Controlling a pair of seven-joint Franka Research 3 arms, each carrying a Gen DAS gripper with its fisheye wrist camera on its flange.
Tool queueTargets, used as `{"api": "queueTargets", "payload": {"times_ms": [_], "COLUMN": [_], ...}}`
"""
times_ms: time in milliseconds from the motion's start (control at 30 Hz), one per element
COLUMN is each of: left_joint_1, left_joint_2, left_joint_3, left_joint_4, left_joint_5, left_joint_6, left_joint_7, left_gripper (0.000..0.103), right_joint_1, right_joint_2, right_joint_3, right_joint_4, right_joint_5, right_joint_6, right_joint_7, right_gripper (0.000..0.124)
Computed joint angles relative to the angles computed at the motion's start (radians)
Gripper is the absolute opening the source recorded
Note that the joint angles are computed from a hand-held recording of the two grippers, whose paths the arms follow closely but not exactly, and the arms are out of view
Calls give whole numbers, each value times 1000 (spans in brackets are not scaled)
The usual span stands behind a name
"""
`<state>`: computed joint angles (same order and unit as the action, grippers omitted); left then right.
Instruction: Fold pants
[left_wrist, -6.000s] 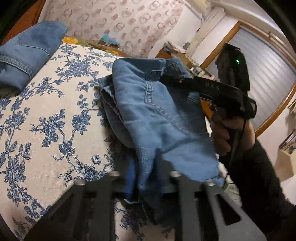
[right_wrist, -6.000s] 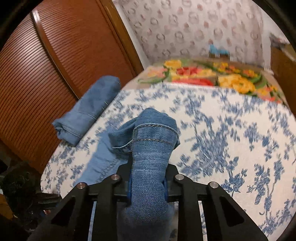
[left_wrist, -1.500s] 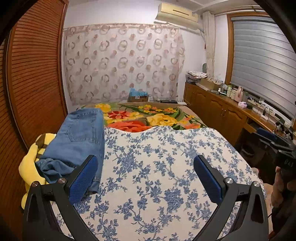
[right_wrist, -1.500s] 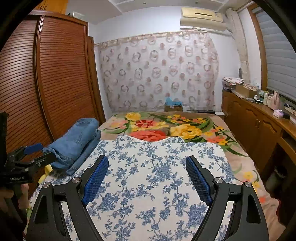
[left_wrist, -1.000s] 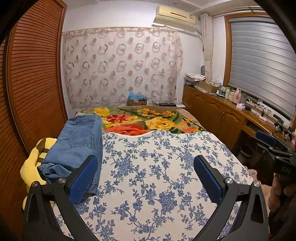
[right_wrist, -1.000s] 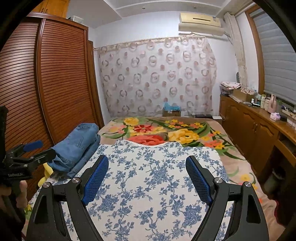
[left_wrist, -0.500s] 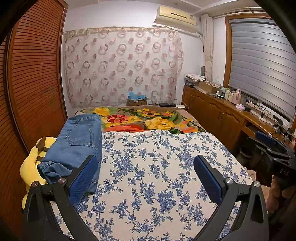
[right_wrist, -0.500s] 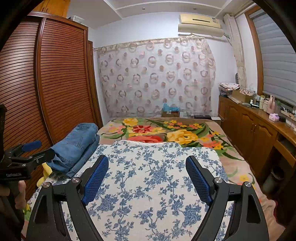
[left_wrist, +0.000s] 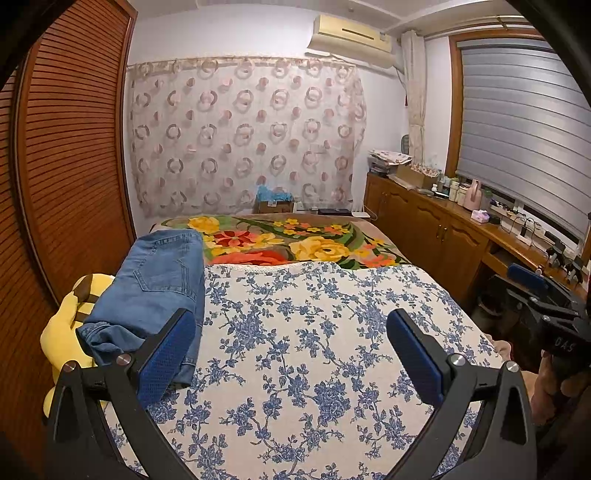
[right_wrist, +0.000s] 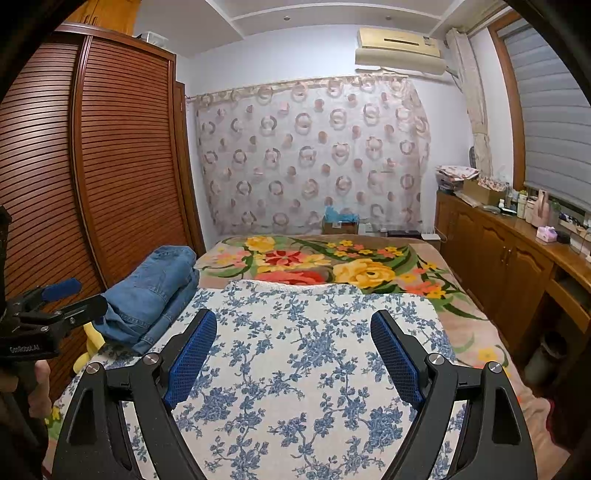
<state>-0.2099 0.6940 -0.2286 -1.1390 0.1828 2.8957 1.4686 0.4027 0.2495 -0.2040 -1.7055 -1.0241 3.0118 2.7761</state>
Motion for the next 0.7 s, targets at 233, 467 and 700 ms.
{"api": "queueTargets", "payload": {"times_ms": [233, 467, 700], "left_joint_1": [0, -3, -6], "left_joint_2": [-1, -9, -13], "left_joint_3": [1, 8, 13], "left_joint_4": [-2, -14, -17], "left_joint_5": [1, 6, 14], "left_joint_6": [3, 11, 12], "left_joint_7": [-1, -11, -17], "left_gripper": [103, 103, 103], "right_joint_1": [1, -4, 0], "right_joint_2": [-2, 0, 0], "right_joint_3": [-4, 1, -3], "right_joint_4": [-2, -1, 2], "right_joint_5": [-16, -20, -42], "right_joint_6": [2, 2, -1], "right_joint_7": [16, 19, 39], "right_gripper": [87, 87, 87]}}
